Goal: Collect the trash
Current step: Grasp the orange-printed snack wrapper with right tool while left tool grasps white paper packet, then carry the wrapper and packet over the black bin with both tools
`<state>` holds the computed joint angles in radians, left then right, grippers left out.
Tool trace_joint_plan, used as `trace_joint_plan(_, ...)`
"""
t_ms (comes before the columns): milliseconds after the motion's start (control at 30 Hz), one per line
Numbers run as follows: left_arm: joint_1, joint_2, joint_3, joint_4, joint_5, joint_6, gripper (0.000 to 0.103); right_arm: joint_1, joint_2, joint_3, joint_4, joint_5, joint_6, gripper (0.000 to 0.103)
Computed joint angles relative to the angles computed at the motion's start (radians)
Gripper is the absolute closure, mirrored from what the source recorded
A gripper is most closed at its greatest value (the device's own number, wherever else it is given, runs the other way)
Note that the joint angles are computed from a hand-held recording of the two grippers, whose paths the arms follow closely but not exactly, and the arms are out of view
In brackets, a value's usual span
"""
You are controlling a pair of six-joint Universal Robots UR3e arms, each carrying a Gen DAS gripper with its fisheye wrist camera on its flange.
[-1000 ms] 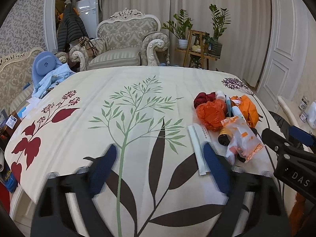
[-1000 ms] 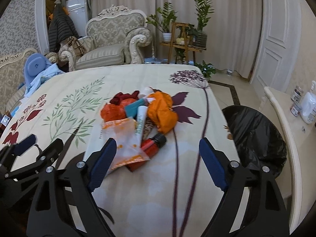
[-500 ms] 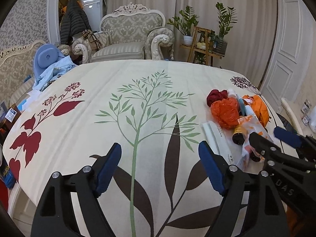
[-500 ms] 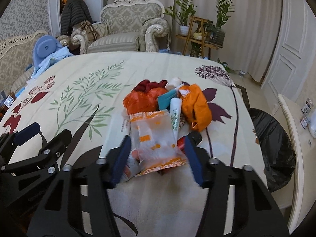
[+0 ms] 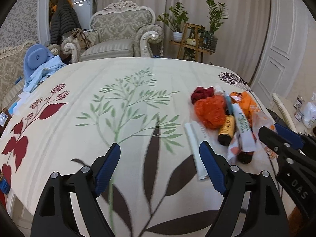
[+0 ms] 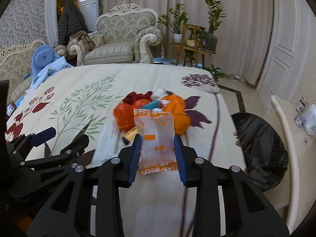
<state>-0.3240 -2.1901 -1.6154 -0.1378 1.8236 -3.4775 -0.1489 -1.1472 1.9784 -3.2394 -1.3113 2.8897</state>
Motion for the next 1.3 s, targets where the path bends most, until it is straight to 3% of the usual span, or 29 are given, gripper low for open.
trace_joint_plan(433,0.011,-0.141,0.298,-0.308,-0.109,0.025,0.025,-0.106,-0.003,0.028,-0.007,0.048,0.002,0.07)
trace_joint_plan(500,0.015,-0.128,0.267,-0.278,-0.112,0.025,0.038,-0.116,-0.002,0.03,-0.009,0.056,0.003,0.07)
trace_joint_plan(533,0.014,-0.123,0.254,-0.267,-0.104,0.025,0.04,-0.12,-0.001,0.032,-0.011,0.059,0.004,0.07)
trace_joint_plan(700,0.011,-0.109,0.204,-0.194,-0.126,0.057,0.075,-0.135,0.006,0.033,-0.014,0.066,0.01,0.07)
trace_joint_plan(767,0.004,-0.11,0.197,-0.178,-0.12,0.068,0.078,-0.142,0.01,0.034,-0.018,0.069,0.011,0.07)
trace_joint_plan(900,0.01,-0.082,0.132,-0.097,-0.135,0.053,0.093,-0.153,0.011,0.047,-0.031,0.076,0.014,0.07)
trace_joint_plan(1067,0.024,-0.054,0.079,-0.064,-0.156,0.031,0.094,-0.159,0.01,0.056,-0.037,0.079,0.014,0.07)
trace_joint_plan(1133,0.035,-0.048,0.077,-0.079,-0.169,0.015,0.09,-0.162,0.011,0.056,-0.035,0.083,0.013,0.07)
trace_joint_plan(1200,0.052,-0.047,0.079,-0.094,-0.2,-0.008,0.056,-0.162,0.013,0.059,-0.038,0.084,0.011,0.07)
trace_joint_plan(1267,0.059,-0.047,0.079,-0.092,-0.204,-0.034,0.038,-0.16,0.017,0.064,-0.042,0.082,0.01,0.07)
trace_joint_plan(1300,0.061,-0.047,0.078,-0.09,-0.206,-0.039,0.036,-0.161,0.018,0.066,-0.043,0.082,0.01,0.07)
